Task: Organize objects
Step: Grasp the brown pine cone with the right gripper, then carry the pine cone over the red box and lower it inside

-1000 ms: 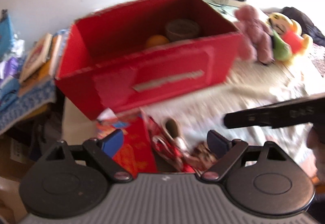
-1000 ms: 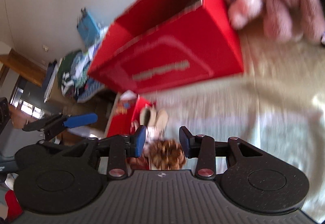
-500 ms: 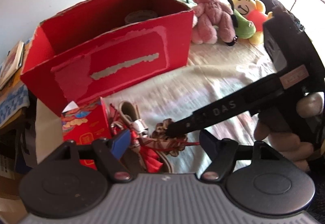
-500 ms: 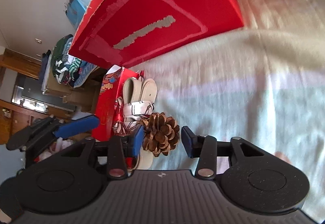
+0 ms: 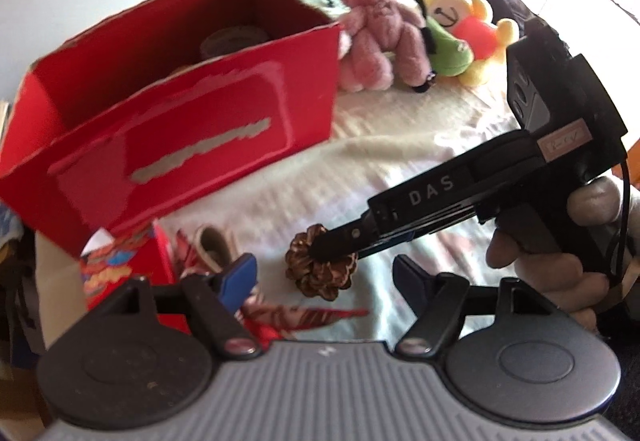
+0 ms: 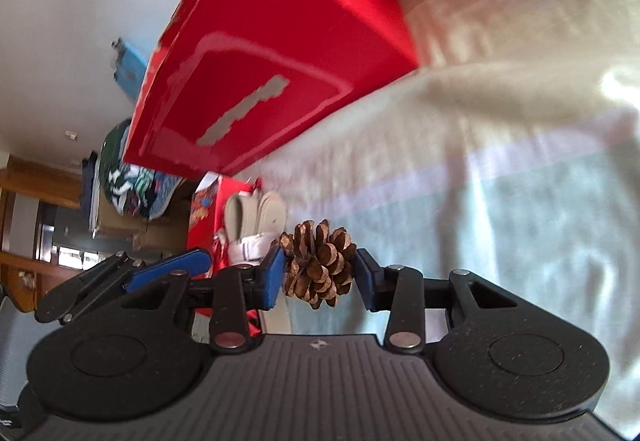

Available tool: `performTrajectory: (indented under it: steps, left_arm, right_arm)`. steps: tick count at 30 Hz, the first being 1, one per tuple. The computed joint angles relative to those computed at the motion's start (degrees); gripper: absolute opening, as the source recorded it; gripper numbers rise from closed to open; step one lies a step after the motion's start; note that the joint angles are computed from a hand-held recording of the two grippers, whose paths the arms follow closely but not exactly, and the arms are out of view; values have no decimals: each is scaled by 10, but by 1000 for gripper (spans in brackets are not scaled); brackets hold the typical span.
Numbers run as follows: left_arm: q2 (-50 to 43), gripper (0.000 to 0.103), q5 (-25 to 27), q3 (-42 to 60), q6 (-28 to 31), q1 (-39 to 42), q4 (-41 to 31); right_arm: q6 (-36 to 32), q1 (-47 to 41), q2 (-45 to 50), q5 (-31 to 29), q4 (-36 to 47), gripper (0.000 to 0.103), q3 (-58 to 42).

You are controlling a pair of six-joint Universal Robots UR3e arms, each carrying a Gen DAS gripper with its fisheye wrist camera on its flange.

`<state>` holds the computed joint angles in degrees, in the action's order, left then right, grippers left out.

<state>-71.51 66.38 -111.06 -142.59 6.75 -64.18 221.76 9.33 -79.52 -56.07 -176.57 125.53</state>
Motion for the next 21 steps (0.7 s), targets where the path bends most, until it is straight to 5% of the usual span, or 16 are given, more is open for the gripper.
performTrajectory:
  steps: [8,13,16,21]
  left_arm:
    - [-109,63,-12,51,-12,-51,16]
    - [-114,63,-62,90,8,-48,-3]
    - [-115,74,-95,115,15,-38,3]
    - [-144,78,-133,173,-3,-13,30]
  right_arm:
    - [26,-33,-87,-17,-16,41,59]
    - [18,-54,-157,-31,13,41,40]
    - [-1,-56,-158,-51,39,41,-37]
    - [-83,-3,-59,-143,159,41,-265]
